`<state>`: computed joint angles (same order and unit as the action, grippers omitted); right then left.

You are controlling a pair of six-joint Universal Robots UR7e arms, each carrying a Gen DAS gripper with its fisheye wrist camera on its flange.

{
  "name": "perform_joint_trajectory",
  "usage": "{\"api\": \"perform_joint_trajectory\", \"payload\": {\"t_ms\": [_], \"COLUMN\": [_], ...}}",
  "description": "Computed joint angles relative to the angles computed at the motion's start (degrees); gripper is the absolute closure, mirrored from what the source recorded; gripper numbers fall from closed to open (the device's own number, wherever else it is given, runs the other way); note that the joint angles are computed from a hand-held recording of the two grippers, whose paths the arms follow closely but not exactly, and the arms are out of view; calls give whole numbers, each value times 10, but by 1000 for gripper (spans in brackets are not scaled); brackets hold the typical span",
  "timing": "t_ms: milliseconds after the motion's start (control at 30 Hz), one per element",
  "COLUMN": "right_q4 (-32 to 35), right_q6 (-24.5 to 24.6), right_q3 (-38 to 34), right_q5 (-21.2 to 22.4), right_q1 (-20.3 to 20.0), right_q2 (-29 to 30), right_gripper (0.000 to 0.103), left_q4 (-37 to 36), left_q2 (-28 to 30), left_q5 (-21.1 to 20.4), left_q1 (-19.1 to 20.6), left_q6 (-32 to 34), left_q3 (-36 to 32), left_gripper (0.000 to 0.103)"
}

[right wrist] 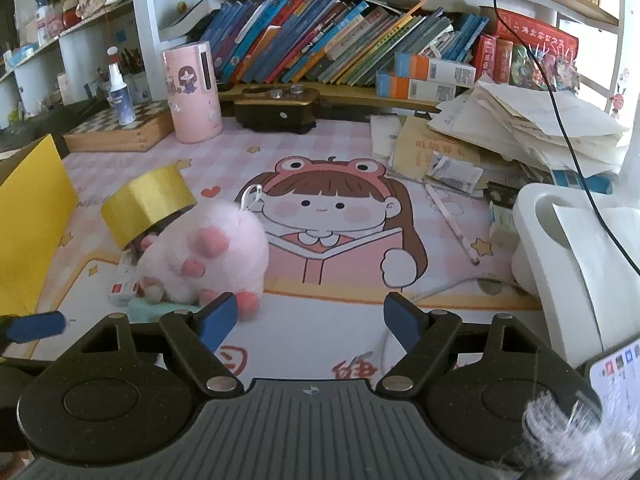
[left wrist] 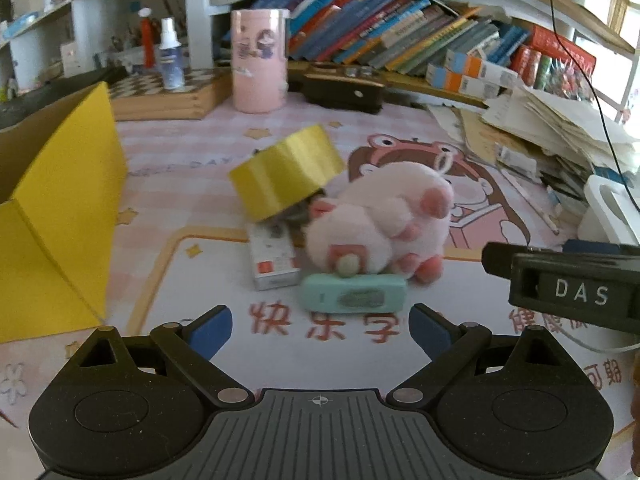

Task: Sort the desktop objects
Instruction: 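Grasp the mint-green eraser with the left gripper while the right approaches the plush pig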

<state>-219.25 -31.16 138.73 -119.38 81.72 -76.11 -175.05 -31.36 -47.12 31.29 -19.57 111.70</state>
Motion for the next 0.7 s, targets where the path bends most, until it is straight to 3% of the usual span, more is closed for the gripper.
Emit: {"api": "perform_joint_trajectory", "payload": {"t_ms": [167, 600, 700], "right_q4": [16, 44, 45], "right_q6": [-6, -28, -30], "right_q3": [-3, -14, -17], "right_q5": [25, 39, 37], "right_q1": [-17, -28, -28], "right_q2": [-16, -22, -21], "right_gripper": [23, 22, 22], "left_q4": [15, 34, 36], "left_q2": [20, 48, 54], "left_q5": [7, 17, 11], "left_q1": [-3, 6, 6], "left_q6": [1, -10, 2], "left_q3": [-22, -58, -67], "left_gripper": [7, 8, 13]}}
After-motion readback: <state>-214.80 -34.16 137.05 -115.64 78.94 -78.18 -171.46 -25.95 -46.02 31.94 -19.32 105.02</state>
